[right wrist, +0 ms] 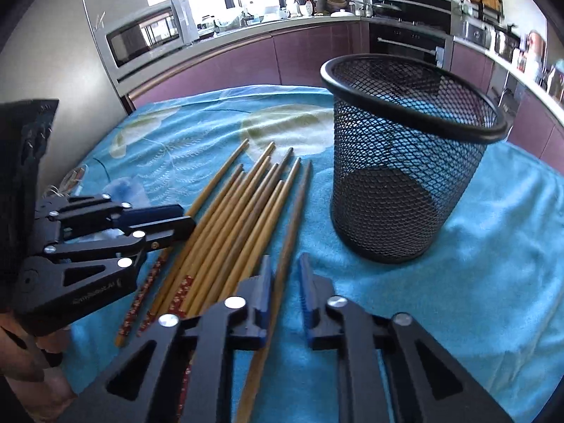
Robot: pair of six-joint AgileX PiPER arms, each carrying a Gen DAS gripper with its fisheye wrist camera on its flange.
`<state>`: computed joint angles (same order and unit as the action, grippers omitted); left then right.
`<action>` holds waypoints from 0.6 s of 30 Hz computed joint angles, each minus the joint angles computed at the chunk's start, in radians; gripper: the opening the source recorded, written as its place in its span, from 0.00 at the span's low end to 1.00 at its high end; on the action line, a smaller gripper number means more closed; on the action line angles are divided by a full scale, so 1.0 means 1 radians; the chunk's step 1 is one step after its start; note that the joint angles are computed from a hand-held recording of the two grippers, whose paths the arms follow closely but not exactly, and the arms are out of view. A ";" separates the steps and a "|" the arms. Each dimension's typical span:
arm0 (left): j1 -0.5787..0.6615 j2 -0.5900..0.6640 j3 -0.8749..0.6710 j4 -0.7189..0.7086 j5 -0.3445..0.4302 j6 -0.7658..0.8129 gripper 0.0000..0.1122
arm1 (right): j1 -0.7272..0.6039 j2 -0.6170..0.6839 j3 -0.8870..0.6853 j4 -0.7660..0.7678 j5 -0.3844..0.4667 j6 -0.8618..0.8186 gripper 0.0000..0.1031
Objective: Organize utensils
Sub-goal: 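Close the left gripper on one chopstick while the right gripper grasps another, then lift both chopsticks upright and drop them into the black mesh cup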
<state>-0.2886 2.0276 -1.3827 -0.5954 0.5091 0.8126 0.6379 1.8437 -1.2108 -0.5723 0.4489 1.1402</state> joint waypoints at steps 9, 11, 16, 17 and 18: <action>0.026 -0.045 0.036 -0.111 0.015 0.059 0.07 | -0.002 -0.095 0.086 -0.089 -0.064 0.088 0.06; 0.041 -0.065 0.044 -0.151 0.034 0.096 0.07 | -0.005 -0.128 0.109 -0.101 -0.086 0.094 0.06; 0.093 -0.114 0.033 -0.254 0.140 0.176 0.07 | -0.014 -0.235 0.191 -0.222 -0.150 0.203 0.06; 0.104 -0.125 0.032 -0.282 0.166 0.198 0.07 | -0.018 -0.258 0.206 -0.245 -0.159 0.222 0.06; 0.117 -0.135 0.025 -0.309 0.199 0.217 0.07 | -0.020 -0.277 0.215 -0.273 -0.167 0.248 0.06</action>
<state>-0.1715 1.8927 -1.3574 -0.9040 0.7084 1.0295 0.6176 1.5667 -0.9957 -0.8449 0.2815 1.3881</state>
